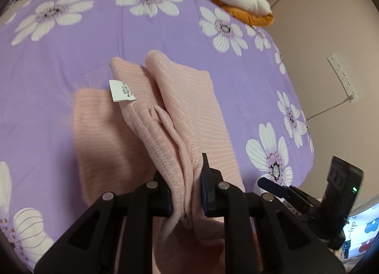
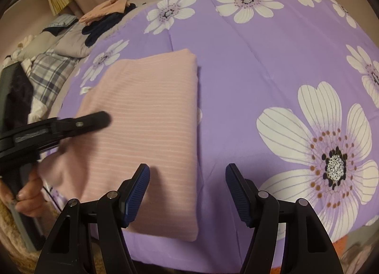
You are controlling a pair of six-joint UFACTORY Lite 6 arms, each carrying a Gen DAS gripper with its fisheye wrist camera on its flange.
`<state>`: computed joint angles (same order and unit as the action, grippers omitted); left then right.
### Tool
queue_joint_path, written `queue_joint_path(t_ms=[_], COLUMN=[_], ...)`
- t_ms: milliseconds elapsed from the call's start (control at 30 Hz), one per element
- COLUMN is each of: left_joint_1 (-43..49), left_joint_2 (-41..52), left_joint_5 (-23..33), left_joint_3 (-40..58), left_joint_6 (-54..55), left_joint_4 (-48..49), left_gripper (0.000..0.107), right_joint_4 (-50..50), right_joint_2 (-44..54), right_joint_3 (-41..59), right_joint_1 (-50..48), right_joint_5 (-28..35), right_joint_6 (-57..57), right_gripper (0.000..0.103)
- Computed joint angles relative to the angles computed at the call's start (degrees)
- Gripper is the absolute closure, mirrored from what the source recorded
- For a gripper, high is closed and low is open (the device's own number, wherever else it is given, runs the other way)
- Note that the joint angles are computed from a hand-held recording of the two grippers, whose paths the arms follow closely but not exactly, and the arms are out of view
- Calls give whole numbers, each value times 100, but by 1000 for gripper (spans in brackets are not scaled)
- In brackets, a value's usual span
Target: Fold small clothes
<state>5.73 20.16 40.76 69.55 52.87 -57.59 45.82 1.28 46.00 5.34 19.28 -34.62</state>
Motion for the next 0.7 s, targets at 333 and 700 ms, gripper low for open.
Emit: queue_joint_path(t_ms=[333, 700], left_joint_1=[472, 780], left_joint_2=[-283, -417], left_joint_5=[-388, -426], left_joint_3=[-744, -1210], left_joint_6=[173, 714], left_joint_4=[297, -67], left_gripper=[89, 60], right_joint_4=[37, -400], right_joint_2=[306, 527], right_joint_3=[224, 416], right_joint_1=[159, 378], right_joint_5=[-48, -15], right_joint_6=[-20, 419], right_gripper=[37, 37])
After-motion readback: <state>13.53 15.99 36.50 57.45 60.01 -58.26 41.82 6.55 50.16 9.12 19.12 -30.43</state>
